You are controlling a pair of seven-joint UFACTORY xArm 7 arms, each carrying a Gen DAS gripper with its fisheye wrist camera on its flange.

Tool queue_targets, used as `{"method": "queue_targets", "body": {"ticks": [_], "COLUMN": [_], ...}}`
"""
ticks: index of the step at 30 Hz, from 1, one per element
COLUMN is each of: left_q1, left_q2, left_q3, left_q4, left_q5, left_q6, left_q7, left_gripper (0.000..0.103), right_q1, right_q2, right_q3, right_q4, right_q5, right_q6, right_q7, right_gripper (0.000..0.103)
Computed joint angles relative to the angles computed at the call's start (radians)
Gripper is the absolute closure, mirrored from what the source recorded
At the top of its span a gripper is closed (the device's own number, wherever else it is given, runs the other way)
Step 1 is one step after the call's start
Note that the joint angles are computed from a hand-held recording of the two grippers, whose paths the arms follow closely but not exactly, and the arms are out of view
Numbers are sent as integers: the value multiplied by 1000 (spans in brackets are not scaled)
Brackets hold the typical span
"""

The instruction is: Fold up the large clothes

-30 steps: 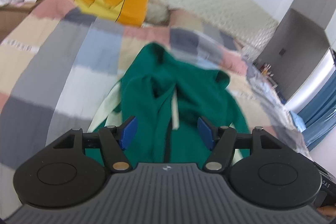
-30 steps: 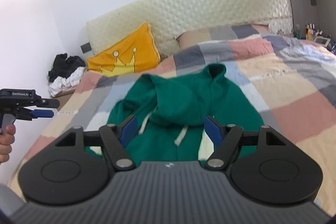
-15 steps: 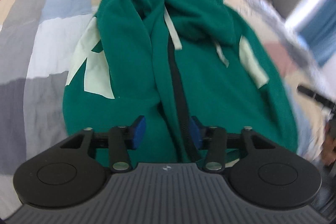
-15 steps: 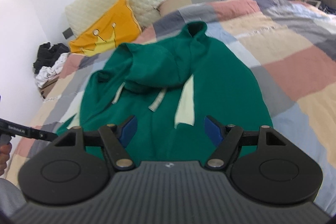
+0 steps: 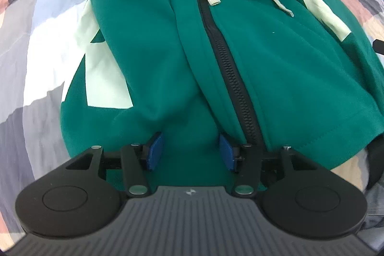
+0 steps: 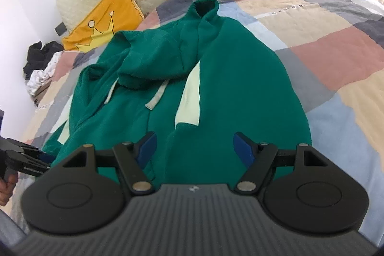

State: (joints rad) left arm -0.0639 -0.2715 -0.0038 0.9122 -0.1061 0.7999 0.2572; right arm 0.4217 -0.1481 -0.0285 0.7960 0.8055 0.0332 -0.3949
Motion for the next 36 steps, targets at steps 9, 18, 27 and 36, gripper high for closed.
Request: {"method": "queue_targets", "body": {"ticks": [9, 18, 27, 36], "left_q1": [46, 236, 327, 351], "left_q2": [-127, 59, 549, 914], "left_q3": [73, 169, 174, 185], "left_q4": [-16, 262, 795, 1100], "left_q5": [-54, -54, 152, 267], "left_q6": [-58, -192, -255, -173], "left_q7": [-66, -225, -457, -548], "left_gripper": [95, 96, 96, 93], "right_q1": [-81, -165, -256, -240], "right_q2": [1, 53, 133, 223], "right_q3": [50, 104, 154, 133], "right_q4": [-26, 3, 80, 174], "right_q5": [-200, -468, -845, -897], "right_q6": [1, -13, -30, -16], "right_q7": [202, 432, 753, 767], "right_gripper": [30, 30, 30, 30]}}
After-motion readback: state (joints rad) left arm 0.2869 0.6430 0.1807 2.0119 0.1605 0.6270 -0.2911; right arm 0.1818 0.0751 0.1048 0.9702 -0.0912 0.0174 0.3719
